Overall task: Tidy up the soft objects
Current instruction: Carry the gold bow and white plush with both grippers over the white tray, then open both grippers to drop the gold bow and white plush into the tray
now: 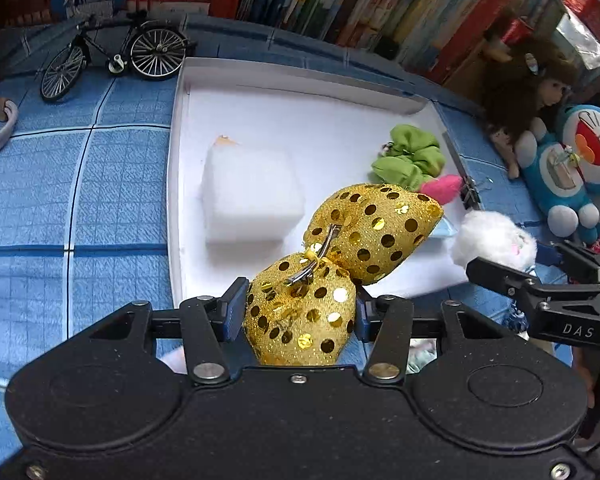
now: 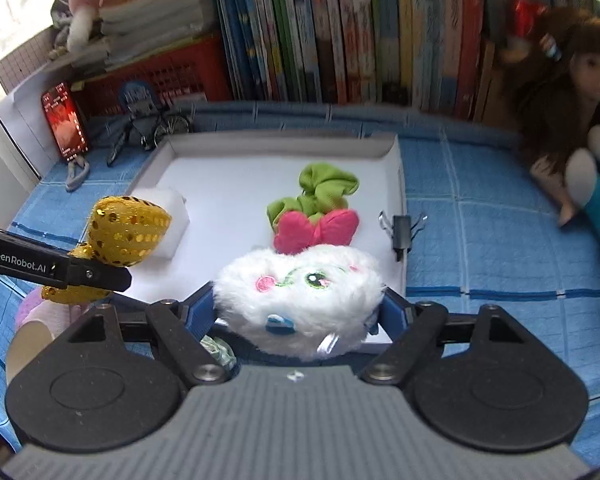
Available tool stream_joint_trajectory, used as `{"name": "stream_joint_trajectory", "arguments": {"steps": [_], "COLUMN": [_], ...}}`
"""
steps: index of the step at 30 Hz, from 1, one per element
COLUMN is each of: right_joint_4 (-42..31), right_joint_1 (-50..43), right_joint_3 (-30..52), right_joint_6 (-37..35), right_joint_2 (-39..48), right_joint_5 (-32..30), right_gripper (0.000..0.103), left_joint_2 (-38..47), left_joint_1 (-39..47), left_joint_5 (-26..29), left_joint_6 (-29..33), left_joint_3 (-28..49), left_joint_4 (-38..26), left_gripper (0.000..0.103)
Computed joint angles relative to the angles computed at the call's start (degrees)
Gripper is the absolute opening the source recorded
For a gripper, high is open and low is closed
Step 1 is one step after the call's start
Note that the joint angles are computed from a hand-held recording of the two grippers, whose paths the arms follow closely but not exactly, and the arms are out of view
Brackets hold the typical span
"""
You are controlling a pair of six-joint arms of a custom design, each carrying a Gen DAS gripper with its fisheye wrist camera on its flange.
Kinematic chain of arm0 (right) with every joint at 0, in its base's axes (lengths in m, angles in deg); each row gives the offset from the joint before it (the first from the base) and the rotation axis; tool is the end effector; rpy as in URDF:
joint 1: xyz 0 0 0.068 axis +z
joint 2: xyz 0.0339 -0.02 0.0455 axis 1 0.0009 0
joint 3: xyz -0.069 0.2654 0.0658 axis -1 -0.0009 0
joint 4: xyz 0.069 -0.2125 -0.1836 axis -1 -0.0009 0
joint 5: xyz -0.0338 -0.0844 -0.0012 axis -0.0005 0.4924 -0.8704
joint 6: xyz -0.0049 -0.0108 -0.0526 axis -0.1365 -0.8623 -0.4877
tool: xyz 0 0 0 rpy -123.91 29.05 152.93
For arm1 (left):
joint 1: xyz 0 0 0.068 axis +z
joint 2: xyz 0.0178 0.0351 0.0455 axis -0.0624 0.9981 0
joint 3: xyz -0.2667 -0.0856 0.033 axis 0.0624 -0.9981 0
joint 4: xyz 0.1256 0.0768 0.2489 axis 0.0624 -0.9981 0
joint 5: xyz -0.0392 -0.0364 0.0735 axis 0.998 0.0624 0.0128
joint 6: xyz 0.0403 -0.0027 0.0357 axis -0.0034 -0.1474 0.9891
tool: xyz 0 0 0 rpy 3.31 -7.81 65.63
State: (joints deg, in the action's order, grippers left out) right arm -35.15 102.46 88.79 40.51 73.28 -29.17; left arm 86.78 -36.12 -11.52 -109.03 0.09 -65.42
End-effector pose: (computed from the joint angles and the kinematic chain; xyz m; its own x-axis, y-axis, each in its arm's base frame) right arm 0.3201 0.0843 0.1855 -0.6394 -0.3282 -0.6953 -0.5695 0.8097 0.1415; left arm 0.2928 -0.1845 0.1747 -0.8823 -0.3006 -0.3622 -0.1866 0.9299 -0.3170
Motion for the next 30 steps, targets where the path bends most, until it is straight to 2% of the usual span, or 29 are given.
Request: {"name": "stream_joint_trajectory", "arguments": {"steps": [8,11,25,30], "right_joint_4": [-2.4,-2.3,-2.7,-2.5], "right_joint_1": [0.5,0.4,1.9,2.1], "right_joint_3": [6.1,7.3,12.0,12.1], "right_joint_6": [1.9,2.2,3.9,3.9], "right_joint_2": [7.0,8.5,13.4,13.5], "right_joint_5": [0.9,1.4,4.0,4.4], "right_gripper": [0.082,0.082,0.083,0.087], "left_joint_2": [3.9,5.4,10.3,10.0], "left_joint_1": [3.1,3.5,5.0,4.8], "left_joint_5": [0.4,-1.0,-1.6,-2.5], "left_joint_6": [2.0,2.5,3.6,3.4], "left_joint_3": [1.3,2.6,6.2,5.8], "left_joint_4": [1.2,0.4,1.8,2.6], "left_gripper": [0.048,0.048,0.051,0.054]}}
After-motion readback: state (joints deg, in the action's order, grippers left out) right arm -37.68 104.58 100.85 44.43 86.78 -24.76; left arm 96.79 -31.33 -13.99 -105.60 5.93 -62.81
